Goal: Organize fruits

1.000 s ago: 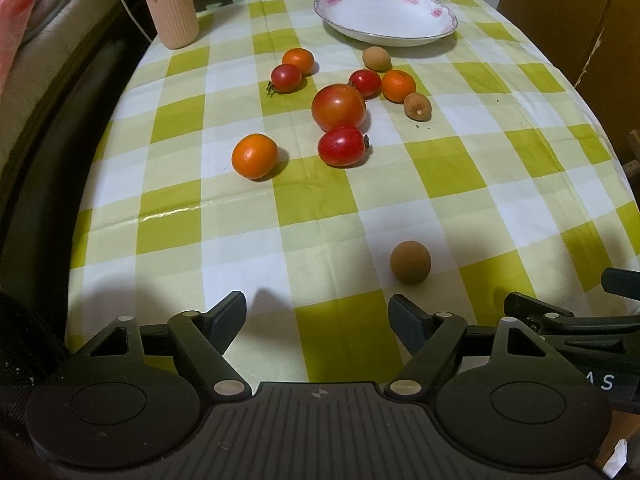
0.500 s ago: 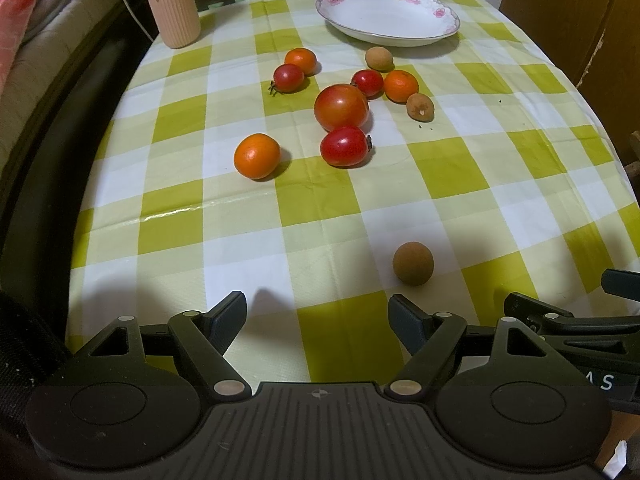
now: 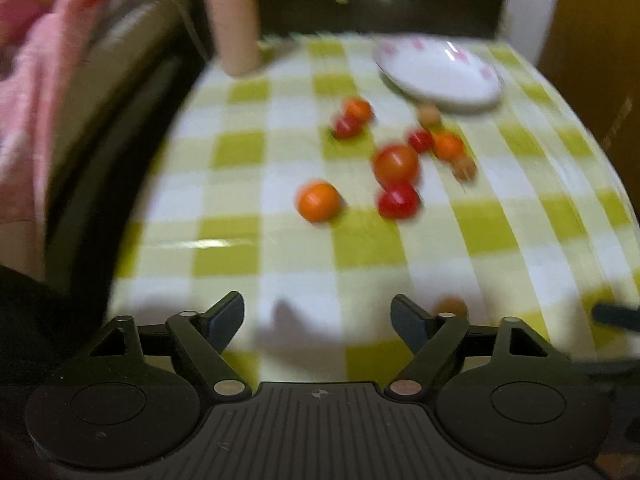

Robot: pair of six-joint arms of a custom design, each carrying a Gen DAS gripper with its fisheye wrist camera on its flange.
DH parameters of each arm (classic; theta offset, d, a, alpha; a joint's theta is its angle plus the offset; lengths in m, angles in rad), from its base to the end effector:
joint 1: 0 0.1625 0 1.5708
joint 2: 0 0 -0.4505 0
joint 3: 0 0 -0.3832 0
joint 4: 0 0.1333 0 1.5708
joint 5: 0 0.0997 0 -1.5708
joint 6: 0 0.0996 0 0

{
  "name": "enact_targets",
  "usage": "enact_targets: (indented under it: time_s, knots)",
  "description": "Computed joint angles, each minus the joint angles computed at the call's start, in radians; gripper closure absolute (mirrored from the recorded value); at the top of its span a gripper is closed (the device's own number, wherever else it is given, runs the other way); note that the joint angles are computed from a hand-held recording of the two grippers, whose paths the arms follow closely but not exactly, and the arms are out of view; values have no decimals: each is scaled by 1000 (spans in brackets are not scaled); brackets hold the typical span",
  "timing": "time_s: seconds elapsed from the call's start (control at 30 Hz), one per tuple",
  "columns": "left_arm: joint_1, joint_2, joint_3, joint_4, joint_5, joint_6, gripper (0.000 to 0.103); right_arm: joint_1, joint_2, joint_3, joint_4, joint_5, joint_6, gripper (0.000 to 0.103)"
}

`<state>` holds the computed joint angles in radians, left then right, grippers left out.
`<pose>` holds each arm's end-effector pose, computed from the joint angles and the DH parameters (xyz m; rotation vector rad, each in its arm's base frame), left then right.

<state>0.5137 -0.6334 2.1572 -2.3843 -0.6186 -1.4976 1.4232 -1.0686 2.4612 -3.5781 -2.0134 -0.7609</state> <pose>-0.2596 -0.3927 -0.0624 -0.0665 2.1254 -0.8069 0.0282 -0.4269 0.1642 0.5721 -2.3857 0.4564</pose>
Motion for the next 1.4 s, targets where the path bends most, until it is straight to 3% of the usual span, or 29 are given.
enact_targets:
  time_s: [0.07,0.23,0.4,0.67,0.87,0.93,1.2,1.27,1.4]
  knots:
    - [2,-15,14,-6,5,-33,15,0,0,0,7,23,-23,14]
    - [15,-10,10,-36,-5,7,15,5,0,-17,74,54,-46,30]
    - [22,-14,14,-42,-5,-7,15,12,5,-21,116,96,-98,39]
    - [27,-13,12,-34,0,-22,15,17,43,-58,188,124,-135,58]
    - [39,-10,1,-28,-6,-12,15,19,78,-72,181,114,-171,70]
    - [43,-8,-5,-25,-6,-2,16,16,77,-72,177,113,-184,79]
    - [69,-9,-11,-76,30,91,17,9,61,-74,198,122,-178,80]
    - [86,-8,-8,-136,27,163,17,6,55,-75,197,129,-166,80]
    - [119,-3,-43,-112,43,244,17,-2,36,-81,215,141,-134,80]
